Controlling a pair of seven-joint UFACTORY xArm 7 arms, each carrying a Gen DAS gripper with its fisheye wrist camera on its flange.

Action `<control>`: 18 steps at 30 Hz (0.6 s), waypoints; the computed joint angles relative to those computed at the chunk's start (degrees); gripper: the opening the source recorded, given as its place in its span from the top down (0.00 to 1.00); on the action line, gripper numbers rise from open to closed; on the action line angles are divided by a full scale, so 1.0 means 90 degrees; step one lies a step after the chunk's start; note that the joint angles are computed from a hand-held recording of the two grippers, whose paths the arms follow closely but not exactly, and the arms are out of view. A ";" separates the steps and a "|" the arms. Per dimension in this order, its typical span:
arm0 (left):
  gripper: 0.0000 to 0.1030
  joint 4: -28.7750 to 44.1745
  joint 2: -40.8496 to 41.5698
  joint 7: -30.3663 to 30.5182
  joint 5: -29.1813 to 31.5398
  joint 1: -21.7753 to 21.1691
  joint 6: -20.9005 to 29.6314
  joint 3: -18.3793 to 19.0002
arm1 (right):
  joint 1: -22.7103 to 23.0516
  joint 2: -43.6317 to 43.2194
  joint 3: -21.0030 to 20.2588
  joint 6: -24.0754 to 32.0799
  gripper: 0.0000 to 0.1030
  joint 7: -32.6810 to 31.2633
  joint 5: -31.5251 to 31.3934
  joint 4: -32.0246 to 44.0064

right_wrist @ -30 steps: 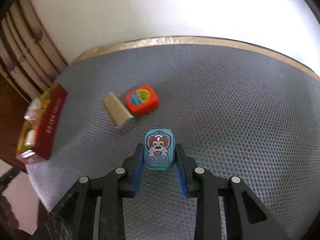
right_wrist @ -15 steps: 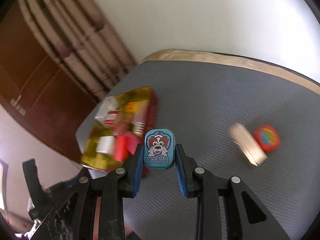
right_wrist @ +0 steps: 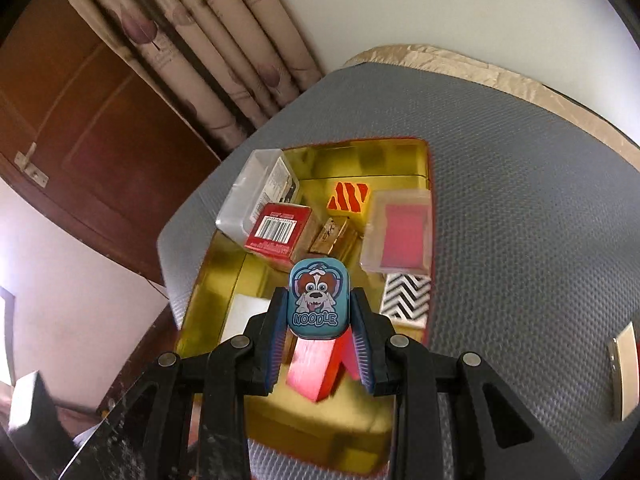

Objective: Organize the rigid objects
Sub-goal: 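Lower the blue tin into the tray and open the right gripper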

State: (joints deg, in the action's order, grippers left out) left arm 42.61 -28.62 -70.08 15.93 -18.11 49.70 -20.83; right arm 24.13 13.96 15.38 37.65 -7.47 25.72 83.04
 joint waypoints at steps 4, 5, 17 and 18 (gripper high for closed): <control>0.53 0.0122 0.0126 0.0075 0.0076 -0.0022 0.0157 -0.0041 | 0.0144 0.0284 -0.0074 -0.0005 0.72 0.0268 -0.0417 0.0228; 0.53 0.0151 0.0161 0.0102 0.0082 -0.0036 0.0189 -0.0039 | 0.0180 0.0352 -0.0083 -0.0021 0.72 0.0354 -0.0513 0.0282; 0.52 0.0426 0.0401 0.0140 0.0459 -0.0124 0.0590 -0.0135 | -0.0027 0.0252 0.0114 -0.0396 0.60 0.0136 -0.0199 0.0051; 0.52 0.0467 0.0426 0.0140 0.0518 -0.0134 0.0659 -0.0164 | -0.0070 0.0105 0.0143 -0.0523 0.59 0.0014 -0.0057 -0.0116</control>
